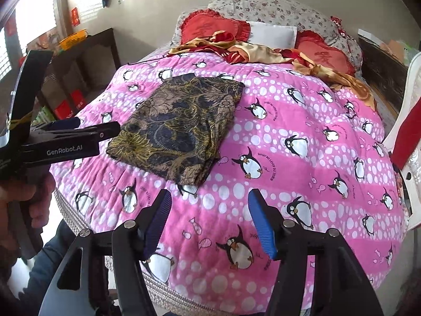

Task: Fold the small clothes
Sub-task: 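Open both tools and smooth the folded garment flat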

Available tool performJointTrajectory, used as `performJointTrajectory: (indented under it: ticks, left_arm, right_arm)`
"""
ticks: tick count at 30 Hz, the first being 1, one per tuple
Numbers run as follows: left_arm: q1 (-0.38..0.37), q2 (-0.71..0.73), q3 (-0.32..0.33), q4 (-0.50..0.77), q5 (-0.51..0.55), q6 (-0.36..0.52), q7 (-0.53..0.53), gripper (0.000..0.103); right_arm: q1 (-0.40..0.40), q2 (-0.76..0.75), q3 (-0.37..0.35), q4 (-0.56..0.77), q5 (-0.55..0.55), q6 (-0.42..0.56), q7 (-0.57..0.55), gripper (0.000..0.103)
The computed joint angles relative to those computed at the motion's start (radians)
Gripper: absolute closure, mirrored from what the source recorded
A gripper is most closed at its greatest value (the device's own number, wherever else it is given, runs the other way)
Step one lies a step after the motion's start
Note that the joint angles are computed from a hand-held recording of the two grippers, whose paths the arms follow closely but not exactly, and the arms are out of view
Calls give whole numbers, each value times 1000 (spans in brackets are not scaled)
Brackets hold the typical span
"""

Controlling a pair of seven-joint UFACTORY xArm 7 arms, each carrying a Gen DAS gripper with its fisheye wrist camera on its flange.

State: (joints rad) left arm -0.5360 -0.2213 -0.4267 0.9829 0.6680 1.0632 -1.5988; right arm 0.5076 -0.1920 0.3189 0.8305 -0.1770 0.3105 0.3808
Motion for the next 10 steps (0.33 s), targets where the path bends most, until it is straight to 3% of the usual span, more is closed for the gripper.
performJointTrajectory:
  ticks: [10]
  left_arm:
    - [-15, 3, -15, 4, 21, -10, -18, 1]
  right_arm:
    - [0, -55, 3, -33, 18, -24, -9, 59]
